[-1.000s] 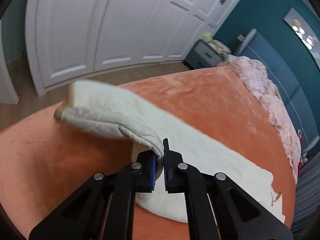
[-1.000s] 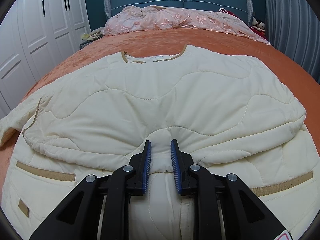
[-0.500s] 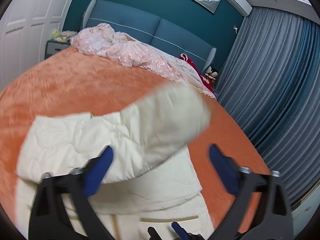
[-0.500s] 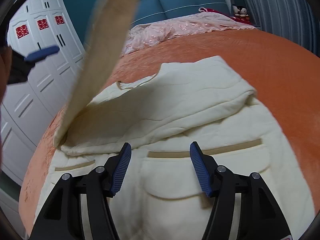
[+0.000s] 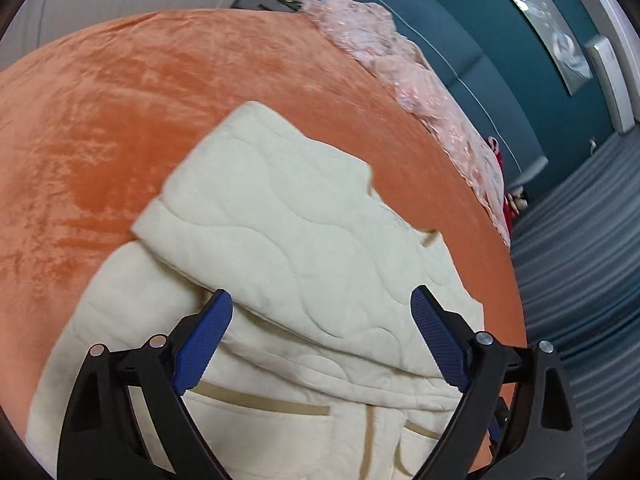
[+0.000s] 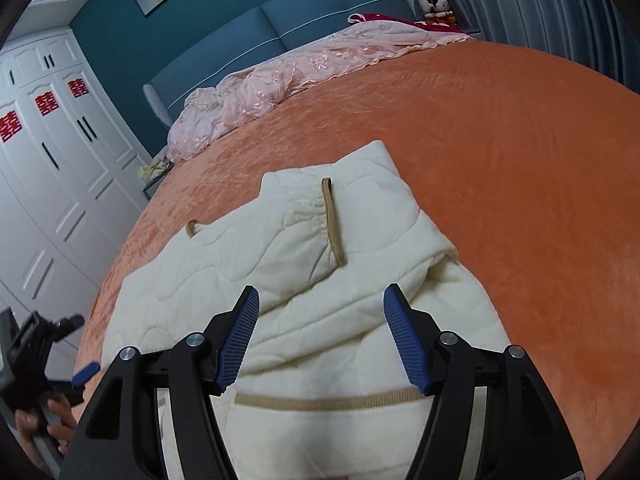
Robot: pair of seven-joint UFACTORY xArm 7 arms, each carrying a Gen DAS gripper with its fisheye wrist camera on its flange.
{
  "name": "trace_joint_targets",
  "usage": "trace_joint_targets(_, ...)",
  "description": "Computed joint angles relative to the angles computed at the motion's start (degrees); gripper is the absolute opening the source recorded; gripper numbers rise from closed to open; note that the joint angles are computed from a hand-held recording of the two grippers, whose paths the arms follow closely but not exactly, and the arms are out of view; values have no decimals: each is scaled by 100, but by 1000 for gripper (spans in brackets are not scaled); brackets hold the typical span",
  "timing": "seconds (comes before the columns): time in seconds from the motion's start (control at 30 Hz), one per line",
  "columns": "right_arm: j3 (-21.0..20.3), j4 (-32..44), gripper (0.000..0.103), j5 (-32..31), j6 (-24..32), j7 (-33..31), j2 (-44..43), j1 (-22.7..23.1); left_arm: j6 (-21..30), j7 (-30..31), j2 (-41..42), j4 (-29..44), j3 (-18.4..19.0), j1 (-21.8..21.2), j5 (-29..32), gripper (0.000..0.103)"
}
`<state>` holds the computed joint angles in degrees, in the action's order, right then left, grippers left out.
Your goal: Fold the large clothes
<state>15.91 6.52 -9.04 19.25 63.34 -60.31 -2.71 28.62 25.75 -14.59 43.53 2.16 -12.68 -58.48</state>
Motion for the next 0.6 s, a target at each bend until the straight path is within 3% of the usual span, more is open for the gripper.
trace_joint_targets(0.17,-95,491,64,-147,-745,-221,1346,-626,556,-142,537,234,315,447,-446,86)
trace_joint_targets(0.3,-513,569,63,202,-1313,-345,2212,-462,890,-87,865,369,221,765,-913,76)
trace_joint_targets(0.33,-654,599,52,294,-1440,-453,2396,-348,921,-60,922,403,169,823,-926,71)
trace_joint_targets(0.37,-849,655,37,382,-1517,-634,2546,-171,975,-45,1027,511,119,870,-884,58)
trace_joint_targets(0.4,-980,756,13,469,-1435,-796,2631,-7,1037,-120,1070,591,61,913,-768,39)
trace_joint_targets(0.5,-731,719,10,533,-1623,-897,2048,-203,950,-136,1084,746,-25,1021,-630,11)
trace_joint_targets(0.6,-344,653,4,446,-1396,-981,1072,-476,539,269,755,633,-89,1020,-594,10)
